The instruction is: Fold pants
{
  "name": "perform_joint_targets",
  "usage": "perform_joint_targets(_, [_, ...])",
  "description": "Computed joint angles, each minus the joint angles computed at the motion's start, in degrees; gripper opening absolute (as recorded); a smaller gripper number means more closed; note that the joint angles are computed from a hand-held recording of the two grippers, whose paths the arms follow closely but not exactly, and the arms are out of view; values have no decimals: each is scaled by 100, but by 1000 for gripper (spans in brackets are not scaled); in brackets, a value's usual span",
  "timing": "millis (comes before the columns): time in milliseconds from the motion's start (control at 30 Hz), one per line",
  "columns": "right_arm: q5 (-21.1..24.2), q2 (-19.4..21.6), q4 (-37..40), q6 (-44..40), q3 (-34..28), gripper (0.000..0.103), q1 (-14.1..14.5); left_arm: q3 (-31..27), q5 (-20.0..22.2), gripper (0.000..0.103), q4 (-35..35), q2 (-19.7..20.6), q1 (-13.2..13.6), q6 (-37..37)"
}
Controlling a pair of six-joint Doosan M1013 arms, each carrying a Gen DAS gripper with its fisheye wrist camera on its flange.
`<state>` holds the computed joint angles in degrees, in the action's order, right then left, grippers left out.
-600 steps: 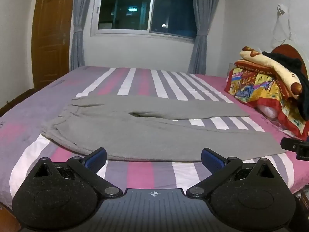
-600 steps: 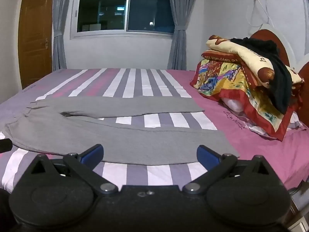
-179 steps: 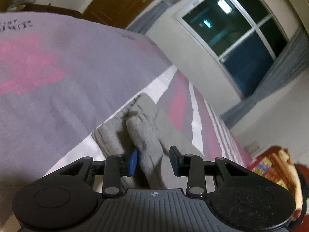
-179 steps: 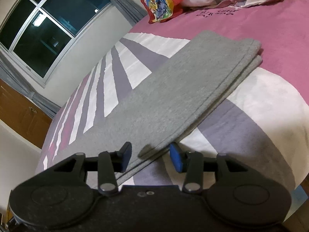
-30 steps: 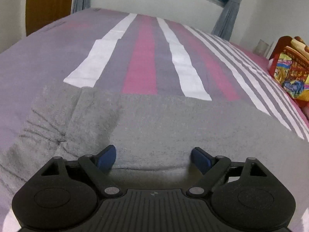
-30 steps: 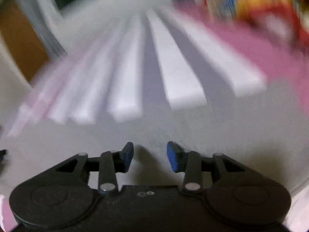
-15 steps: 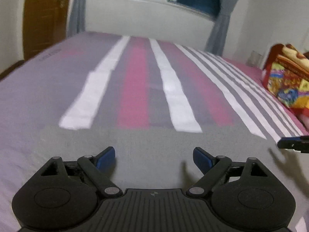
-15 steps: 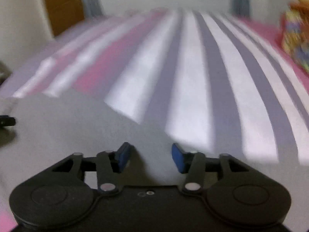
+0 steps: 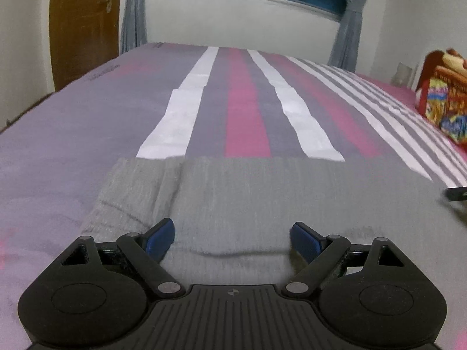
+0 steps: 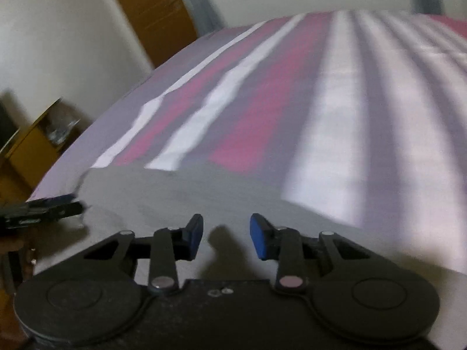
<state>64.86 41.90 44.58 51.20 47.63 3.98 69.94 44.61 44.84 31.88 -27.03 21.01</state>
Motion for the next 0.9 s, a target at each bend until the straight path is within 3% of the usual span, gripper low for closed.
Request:
perform_joint_targets(100, [-357,-323,-251,-9,581,41,-440,131,172,87,104,-128,-108,-100])
perform_joint_targets(200, [-388,-434,11,537,838,37,-1042,289,240,88,152,-248,-188,-314])
perform_joint_targets(267, [-830,-587,92,1105,1158,36,-1442,434,261,88,290,-355,-252,-674])
perform_joint_targets(333, [-1372,-731,-408,2183,1356,31,-1715,568,138,88,210,-473,-276,-962])
perform_joint_targets(400, [-2022,-1021,-695,2842,1754,42,-1934,701,147,88,363,-564,-355,-1324])
perform_joint_targets(433, [-2225,-1171,-397,2721,1989,44,-2043,800,155,88,467,-628,-407,-1521])
perform_joint_targets(500, [-2221,-1378,595,2284,2394,44,-2321,992,40,88,587,-718,-462,-1871])
perform_joint_targets(667, [-1812,-1672,1788,1750,3142,44,-2691,1095,60,91,438,-745,-516,-2152])
perform_joint_targets(733, [-1652,-1620,1883,1835,3187,44,-2714,1127,-12,94,-18,-741,-456,-2327])
perform_joint_targets(800, [-1625,-1642,2029,1885,3329,44,-2708,1321,-207,94,311,-799,-466,-3032])
perform_joint_targets(900, [-1656,-1649,2694,1711,3511,43,-2705,1365,-131,94,571,-777,-528,-3282])
